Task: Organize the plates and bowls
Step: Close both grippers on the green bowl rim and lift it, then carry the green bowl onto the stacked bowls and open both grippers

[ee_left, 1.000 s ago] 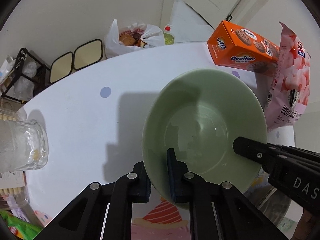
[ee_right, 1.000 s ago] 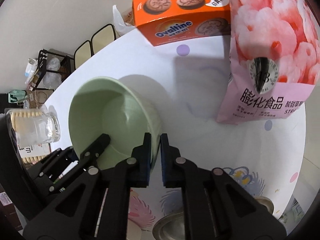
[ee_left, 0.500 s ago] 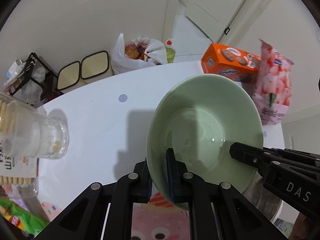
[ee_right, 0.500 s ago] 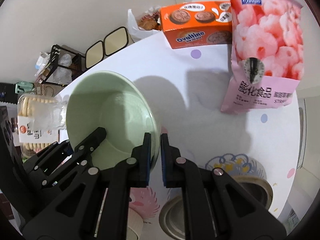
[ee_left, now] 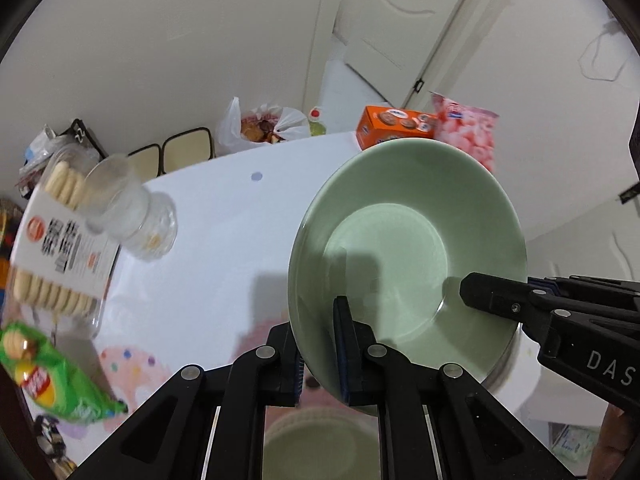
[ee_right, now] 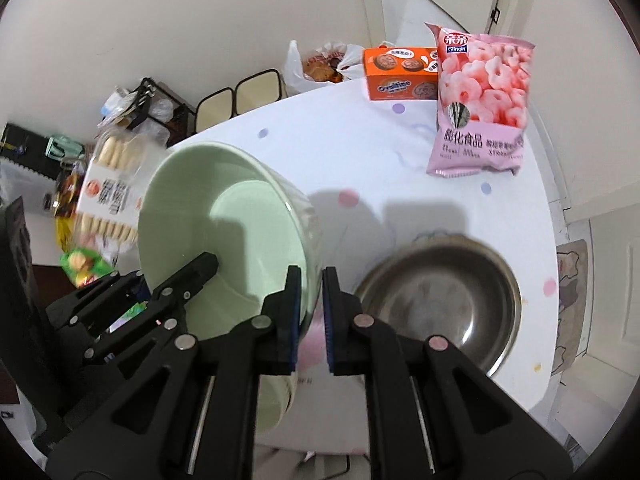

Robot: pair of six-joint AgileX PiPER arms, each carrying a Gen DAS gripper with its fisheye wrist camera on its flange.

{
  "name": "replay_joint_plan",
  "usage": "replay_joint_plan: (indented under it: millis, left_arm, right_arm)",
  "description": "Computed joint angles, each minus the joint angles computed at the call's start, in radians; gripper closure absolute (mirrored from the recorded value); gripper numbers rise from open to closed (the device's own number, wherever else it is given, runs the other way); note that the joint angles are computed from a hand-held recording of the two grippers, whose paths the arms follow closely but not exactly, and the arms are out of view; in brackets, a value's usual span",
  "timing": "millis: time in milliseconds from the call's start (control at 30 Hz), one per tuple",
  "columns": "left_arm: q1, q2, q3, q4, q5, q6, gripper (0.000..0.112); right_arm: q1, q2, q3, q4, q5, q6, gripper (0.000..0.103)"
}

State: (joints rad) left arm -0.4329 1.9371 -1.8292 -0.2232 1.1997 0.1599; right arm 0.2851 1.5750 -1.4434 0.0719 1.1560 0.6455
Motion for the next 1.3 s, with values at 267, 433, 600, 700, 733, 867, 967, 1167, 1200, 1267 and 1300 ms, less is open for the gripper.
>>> replay_joint_plan:
  millis: [267, 433, 600, 700, 733, 867, 967, 1167, 1200, 1267, 1300]
  left_arm:
    - [0.119, -0.271, 0.364, -0.068, -0.038, 0.162, 0.100]
    - [0.190, -0.389, 0.583, -0.083, -0.062, 0.202, 0.101]
    - [0.194, -0.465, 0.726, -0.057, -0.137, 0.178, 0.101]
    - [0.189, -0.467, 0.762, -0.062, -0.184, 0.183, 0.101]
    - [0.183, -0.459, 0.763, -0.062, -0.196, 0.179, 0.101]
    - [0.168, -0.426, 0.778, -0.047, -0.255, 0.156, 0.102]
    - [0.157, -0.411, 0.772, -0.037, -0.268, 0.150, 0.102]
    - [0.141, -0.386, 0.751, -0.026, -0.259, 0.149, 0.101]
    - [0.140, -0.382, 0.754, -0.029, -0.262, 0.145, 0.101]
    - [0.140, -0.374, 0.767, -0.044, -0.270, 0.138, 0.101]
    - [0.140, -0.373, 0.776, -0.053, -0.278, 0.136, 0.101]
  right_arm:
    - [0.301, -0.091, 0.072, -0.125, 0.033, 0.321, 0.090]
    - [0.447, -0.092, 0.143, -0.110, -0.010, 0.420, 0.089]
    - [0.489, -0.078, 0.214, -0.070, -0.089, 0.412, 0.089]
    - [0.482, -0.077, 0.243, -0.060, -0.122, 0.382, 0.089]
    - [0.476, -0.075, 0.254, -0.054, -0.136, 0.377, 0.089]
    - [0.458, -0.053, 0.284, -0.042, -0.174, 0.357, 0.089]
    - [0.450, -0.039, 0.290, -0.036, -0.176, 0.335, 0.089]
    - [0.418, -0.035, 0.314, 0.003, -0.185, 0.304, 0.090]
    - [0.415, -0.036, 0.318, 0.007, -0.188, 0.304, 0.090]
    - [0.392, -0.048, 0.347, 0.038, -0.210, 0.291, 0.090]
    - [0.383, -0.050, 0.355, 0.047, -0.216, 0.283, 0.090]
